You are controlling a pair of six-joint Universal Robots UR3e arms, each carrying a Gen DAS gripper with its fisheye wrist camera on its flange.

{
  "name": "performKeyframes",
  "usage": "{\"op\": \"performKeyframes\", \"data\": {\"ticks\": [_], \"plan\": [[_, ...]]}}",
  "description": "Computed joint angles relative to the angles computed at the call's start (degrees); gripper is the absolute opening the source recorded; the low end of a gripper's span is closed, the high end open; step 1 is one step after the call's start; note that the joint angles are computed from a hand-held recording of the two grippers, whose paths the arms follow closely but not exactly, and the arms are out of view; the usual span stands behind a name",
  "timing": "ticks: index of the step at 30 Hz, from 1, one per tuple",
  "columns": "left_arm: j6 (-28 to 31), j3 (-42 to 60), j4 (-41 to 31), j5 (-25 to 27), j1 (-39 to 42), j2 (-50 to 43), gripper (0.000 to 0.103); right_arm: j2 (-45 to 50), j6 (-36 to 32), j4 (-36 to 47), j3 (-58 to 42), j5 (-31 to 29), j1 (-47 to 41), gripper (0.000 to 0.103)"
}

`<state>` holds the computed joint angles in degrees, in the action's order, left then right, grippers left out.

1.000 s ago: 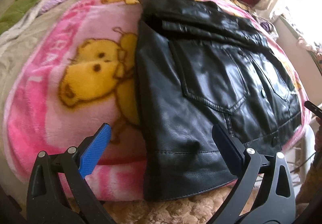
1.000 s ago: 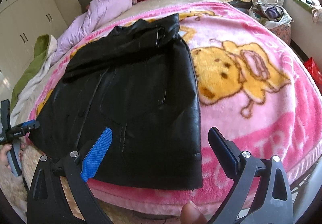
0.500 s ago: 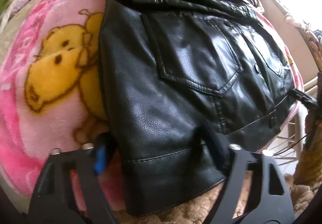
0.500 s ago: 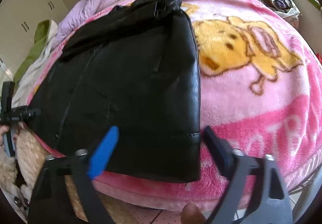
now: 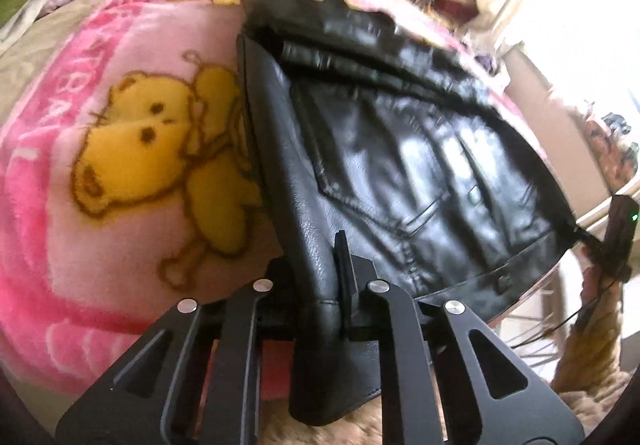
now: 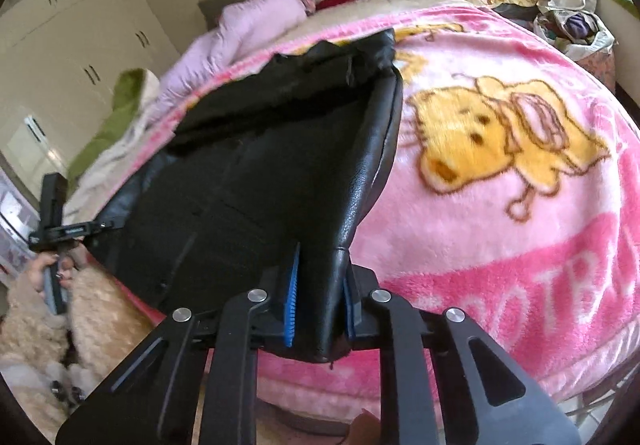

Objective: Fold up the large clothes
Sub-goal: 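Grasp the jacket hem with the right tool while the left tool grasps it too, then lift the hem and fold it toward the collar with both tools, then release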

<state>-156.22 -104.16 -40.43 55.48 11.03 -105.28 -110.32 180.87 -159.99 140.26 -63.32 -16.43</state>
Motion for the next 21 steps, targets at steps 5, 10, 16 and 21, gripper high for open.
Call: {"op": "performKeyframes", "data": {"ticks": [5,10,16,21], "plan": [[3.7,-2.8,-4.8,-6.3,3.6,6.4,0.006,-10.7,-3.3,10.8,-0.8,2.6,-2.5,0.015],[4.5,-6.9,-6.6,-13.1,7.6,12.1,0.006,-22.5,-6.3,22.8,-1.7,6.9,-7.1,0.015],[-0.7,-4.9,-1.8,-17.8,8.0,10.8,0.006,-32.3,-9.9,36.9,-5.0,13.8,-15.5,0.012],[-6.0,2.2,0.2,-18.7,6.7,6.4,0.006,-24.1,-2.0,24.2,-6.5,15.7,-14.5,0.011]]}}
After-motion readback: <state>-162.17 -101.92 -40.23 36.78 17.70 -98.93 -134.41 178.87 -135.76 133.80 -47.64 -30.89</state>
